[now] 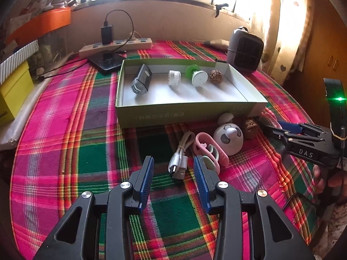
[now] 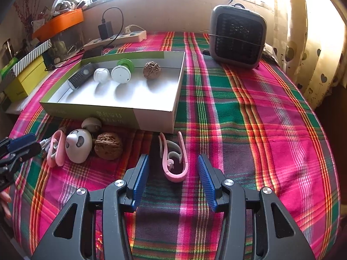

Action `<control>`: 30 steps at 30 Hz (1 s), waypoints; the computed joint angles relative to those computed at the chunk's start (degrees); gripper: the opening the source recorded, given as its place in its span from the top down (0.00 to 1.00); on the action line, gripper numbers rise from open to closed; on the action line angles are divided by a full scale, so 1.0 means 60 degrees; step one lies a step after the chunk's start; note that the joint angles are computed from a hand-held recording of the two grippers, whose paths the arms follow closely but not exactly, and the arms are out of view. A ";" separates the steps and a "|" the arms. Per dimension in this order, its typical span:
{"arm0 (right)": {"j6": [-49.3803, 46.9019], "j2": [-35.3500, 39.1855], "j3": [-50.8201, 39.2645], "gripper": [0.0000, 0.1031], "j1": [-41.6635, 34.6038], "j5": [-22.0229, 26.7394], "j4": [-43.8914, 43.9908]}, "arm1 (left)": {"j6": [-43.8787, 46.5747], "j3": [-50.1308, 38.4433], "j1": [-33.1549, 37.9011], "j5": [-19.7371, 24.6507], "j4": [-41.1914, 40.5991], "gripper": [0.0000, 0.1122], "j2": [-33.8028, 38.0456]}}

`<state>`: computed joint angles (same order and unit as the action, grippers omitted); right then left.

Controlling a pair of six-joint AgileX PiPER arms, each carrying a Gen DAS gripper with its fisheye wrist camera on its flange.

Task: Organize objects
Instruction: 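Move the left tool to the white USB cable while the right approaches a pink clip, then close the left gripper on the USB cable while the right grips the pink clip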

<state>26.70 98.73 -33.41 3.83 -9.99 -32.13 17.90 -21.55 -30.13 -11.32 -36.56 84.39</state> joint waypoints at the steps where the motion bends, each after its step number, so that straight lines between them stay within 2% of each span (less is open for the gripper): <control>1: 0.0110 0.0013 -0.0011 0.54 -0.0026 -0.0018 -0.0086 | 0.0187 -0.0032 -0.0033 -0.0005 -0.0155 0.68 0.0054; 6: -0.0034 0.0060 -0.0079 0.54 -0.0020 0.0016 0.0093 | 0.1719 -0.0351 -0.0144 -0.0075 -0.1485 0.68 0.0476; 12: -0.0993 0.0117 -0.0149 0.54 0.0127 0.0115 0.1075 | 0.1849 -0.0532 -0.0099 -0.0069 -0.1516 0.68 0.0703; 17: -0.1027 0.0156 -0.0192 0.54 0.0144 0.0123 0.1134 | 0.3344 -0.0737 -0.0259 -0.0166 -0.2960 0.68 0.0858; 20: -0.1027 0.0157 -0.0204 0.54 0.0142 0.0135 0.1135 | 0.3572 -0.0759 -0.0294 -0.0193 -0.3205 0.68 0.0869; 23: -0.1352 0.0158 -0.0215 0.55 0.0193 0.0168 0.1504 | 0.3907 -0.0759 -0.0351 -0.0325 -0.3687 0.78 0.0888; 26: -0.1400 0.0138 -0.0180 0.61 0.0218 0.0126 0.1546 | 0.3744 -0.0754 -0.0159 -0.0230 -0.3485 0.85 0.0854; 28: -0.1459 0.0129 -0.0168 0.64 0.0251 0.0116 0.1586 | 0.3255 -0.0731 -0.0007 -0.0118 -0.2928 0.85 0.0826; 30: -0.1586 0.0119 -0.0154 0.66 0.0285 0.0111 0.1744 | 0.3330 -0.0737 -0.0032 -0.0141 -0.3003 0.85 0.0839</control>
